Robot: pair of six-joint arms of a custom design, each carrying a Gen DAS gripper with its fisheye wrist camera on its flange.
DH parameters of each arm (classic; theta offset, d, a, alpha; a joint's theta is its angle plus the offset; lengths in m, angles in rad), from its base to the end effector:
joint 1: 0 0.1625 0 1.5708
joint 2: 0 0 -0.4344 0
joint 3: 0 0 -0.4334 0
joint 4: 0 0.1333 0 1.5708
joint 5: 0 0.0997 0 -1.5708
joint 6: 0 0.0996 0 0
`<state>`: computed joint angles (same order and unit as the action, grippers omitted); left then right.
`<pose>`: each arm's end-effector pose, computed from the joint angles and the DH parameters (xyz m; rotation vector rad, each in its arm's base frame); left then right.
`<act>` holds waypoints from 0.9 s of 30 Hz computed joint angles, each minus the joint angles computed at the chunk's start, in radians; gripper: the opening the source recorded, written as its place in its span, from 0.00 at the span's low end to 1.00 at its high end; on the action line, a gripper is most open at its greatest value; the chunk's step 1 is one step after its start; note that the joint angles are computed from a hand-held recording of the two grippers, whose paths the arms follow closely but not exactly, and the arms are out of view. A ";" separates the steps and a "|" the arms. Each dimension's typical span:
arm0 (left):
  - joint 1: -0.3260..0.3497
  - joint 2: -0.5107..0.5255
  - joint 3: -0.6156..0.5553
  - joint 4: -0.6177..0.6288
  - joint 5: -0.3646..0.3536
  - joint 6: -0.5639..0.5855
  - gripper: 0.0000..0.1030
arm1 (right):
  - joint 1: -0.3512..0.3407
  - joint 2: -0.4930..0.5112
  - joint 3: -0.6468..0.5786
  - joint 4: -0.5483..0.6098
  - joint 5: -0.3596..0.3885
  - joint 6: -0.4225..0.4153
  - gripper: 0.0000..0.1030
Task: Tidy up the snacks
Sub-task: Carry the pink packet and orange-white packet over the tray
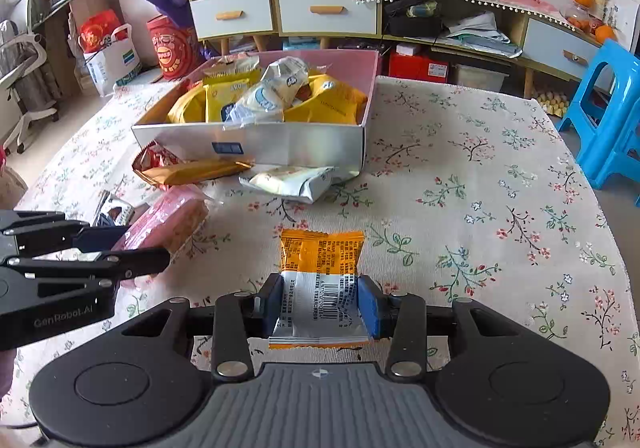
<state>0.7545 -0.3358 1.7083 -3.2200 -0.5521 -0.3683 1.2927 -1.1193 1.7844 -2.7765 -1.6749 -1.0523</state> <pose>-0.2919 -0.5738 -0.1423 0.3303 2.2405 -0.9648 -0.0649 -0.6751 0.2523 0.9775 -2.5004 0.4989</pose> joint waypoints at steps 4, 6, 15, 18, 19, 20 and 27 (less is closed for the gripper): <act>-0.007 -0.010 0.009 -0.010 -0.009 0.003 0.28 | 0.004 -0.004 -0.006 0.006 0.015 0.016 0.30; -0.011 -0.014 0.012 -0.018 -0.014 0.007 0.28 | 0.006 -0.006 -0.010 0.012 0.023 0.027 0.30; -0.028 -0.041 0.030 -0.079 -0.037 0.016 0.28 | 0.028 0.002 -0.041 0.026 0.066 0.078 0.30; -0.032 -0.054 0.040 -0.092 -0.046 0.003 0.28 | 0.037 0.010 -0.056 0.026 0.080 0.099 0.30; -0.033 -0.059 0.044 -0.094 -0.050 -0.004 0.28 | 0.040 0.013 -0.061 0.027 0.084 0.107 0.30; -0.035 -0.064 0.048 -0.097 -0.054 -0.012 0.28 | 0.044 0.016 -0.066 0.027 0.087 0.114 0.30; -0.046 -0.082 0.064 -0.127 -0.077 -0.022 0.28 | 0.069 0.050 -0.101 0.024 0.100 0.171 0.30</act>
<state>0.7088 -0.4177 1.7718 -3.3467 -0.6288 -0.3907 1.3621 -1.0697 1.6834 -2.7525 -1.5753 -0.8811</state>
